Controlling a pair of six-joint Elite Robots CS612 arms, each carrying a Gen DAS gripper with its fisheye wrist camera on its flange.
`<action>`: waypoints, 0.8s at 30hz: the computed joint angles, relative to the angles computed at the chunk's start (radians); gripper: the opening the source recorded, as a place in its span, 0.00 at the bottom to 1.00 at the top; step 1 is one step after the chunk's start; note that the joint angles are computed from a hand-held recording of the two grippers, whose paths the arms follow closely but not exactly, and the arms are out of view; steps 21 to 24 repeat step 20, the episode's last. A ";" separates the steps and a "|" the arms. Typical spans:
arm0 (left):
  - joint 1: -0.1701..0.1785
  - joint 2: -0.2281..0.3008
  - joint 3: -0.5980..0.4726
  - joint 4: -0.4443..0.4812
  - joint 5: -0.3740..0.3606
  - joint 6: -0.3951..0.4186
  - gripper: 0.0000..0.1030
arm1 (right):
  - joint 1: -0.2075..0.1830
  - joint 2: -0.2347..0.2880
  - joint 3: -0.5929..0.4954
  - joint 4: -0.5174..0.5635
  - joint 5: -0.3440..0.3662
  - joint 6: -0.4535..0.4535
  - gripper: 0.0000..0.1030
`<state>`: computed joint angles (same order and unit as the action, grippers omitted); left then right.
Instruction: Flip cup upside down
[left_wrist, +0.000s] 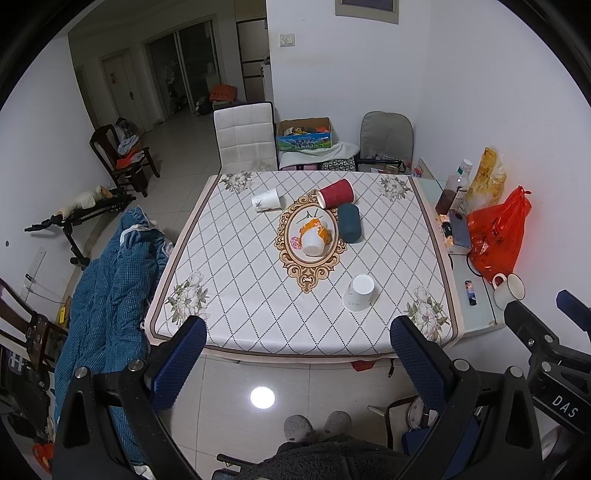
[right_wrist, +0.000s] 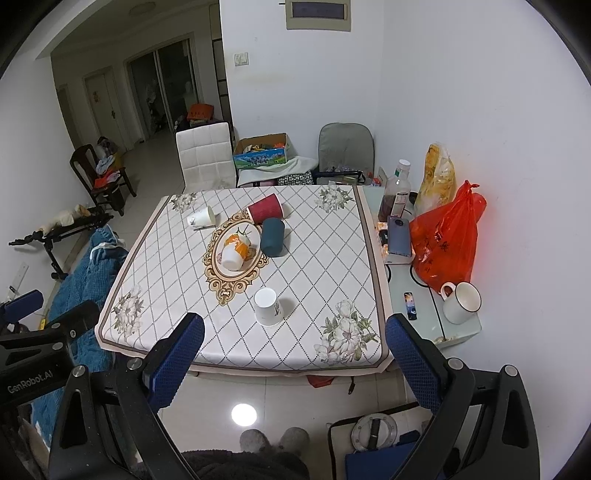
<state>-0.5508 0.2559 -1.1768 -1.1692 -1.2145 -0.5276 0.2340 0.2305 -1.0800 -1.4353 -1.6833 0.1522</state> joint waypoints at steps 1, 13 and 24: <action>0.000 0.001 -0.001 0.000 0.000 0.000 0.99 | 0.000 -0.001 0.001 -0.001 0.000 0.001 0.97; 0.001 0.002 -0.006 0.005 0.002 0.003 0.99 | 0.002 -0.001 0.002 -0.001 -0.001 0.009 0.97; 0.002 0.002 -0.009 0.001 0.013 0.011 0.99 | 0.001 -0.005 0.007 -0.003 0.002 0.015 0.97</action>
